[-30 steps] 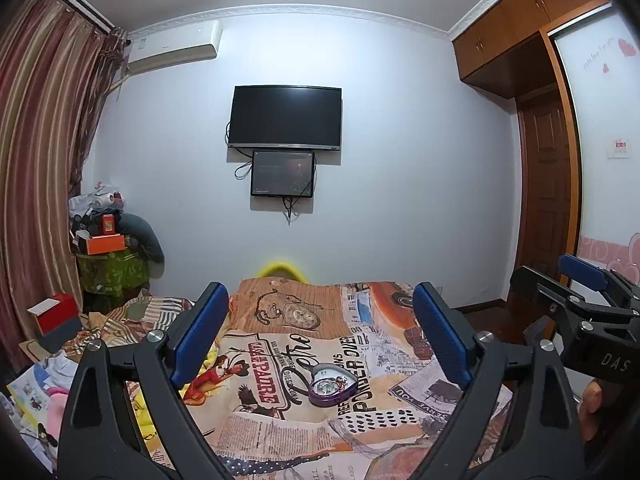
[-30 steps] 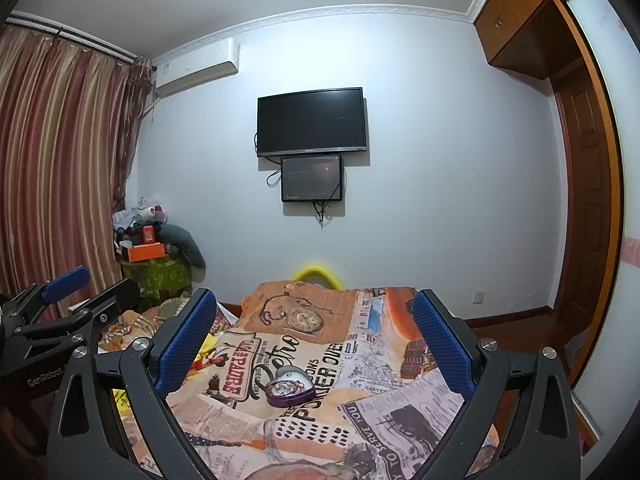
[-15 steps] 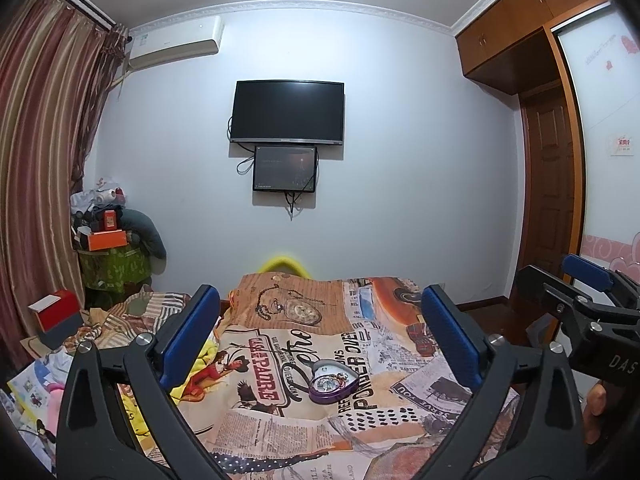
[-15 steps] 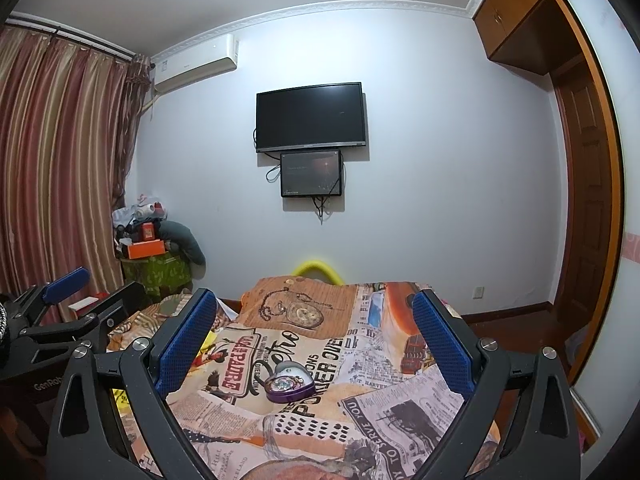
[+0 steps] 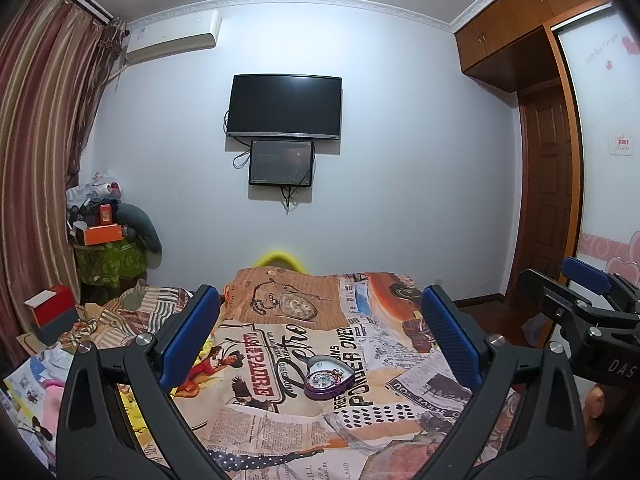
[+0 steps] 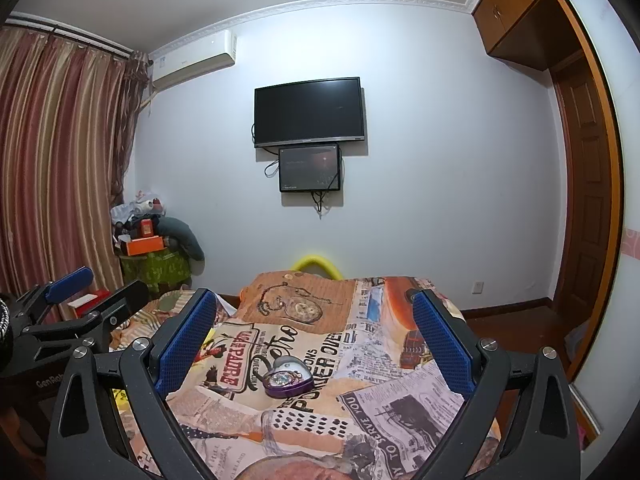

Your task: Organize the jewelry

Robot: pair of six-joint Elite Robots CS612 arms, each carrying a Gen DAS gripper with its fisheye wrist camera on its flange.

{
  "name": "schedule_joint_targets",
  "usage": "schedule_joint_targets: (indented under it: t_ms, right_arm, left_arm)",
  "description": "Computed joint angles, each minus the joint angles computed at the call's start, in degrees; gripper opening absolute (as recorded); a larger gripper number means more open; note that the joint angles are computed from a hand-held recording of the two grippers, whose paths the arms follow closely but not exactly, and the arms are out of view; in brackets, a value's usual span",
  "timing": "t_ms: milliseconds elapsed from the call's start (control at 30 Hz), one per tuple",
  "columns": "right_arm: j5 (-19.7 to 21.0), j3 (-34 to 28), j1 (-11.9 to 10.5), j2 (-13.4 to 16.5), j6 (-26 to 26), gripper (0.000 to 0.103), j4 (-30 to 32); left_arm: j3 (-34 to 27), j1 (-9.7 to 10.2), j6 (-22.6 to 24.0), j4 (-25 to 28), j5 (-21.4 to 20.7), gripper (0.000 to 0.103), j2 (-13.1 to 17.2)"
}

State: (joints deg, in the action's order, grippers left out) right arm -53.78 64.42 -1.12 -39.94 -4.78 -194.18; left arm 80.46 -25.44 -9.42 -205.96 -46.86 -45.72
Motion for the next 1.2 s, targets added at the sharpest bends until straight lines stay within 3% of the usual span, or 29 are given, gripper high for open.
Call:
schedule_joint_targets:
  t_ms: [800, 1200]
  right_arm:
    - [0.13, -0.06, 0.0, -0.03, -0.07, 0.098, 0.4]
    - [-0.04, -1.36, 0.36, 0.66, -2.0, 0.098, 3.73]
  left_arm:
    - [0.75, 0.81, -2.04, 1.82, -3.97, 0.101, -0.42]
    - [0.44, 1.89, -5.26, 4.45, -6.62, 0.101, 0.04]
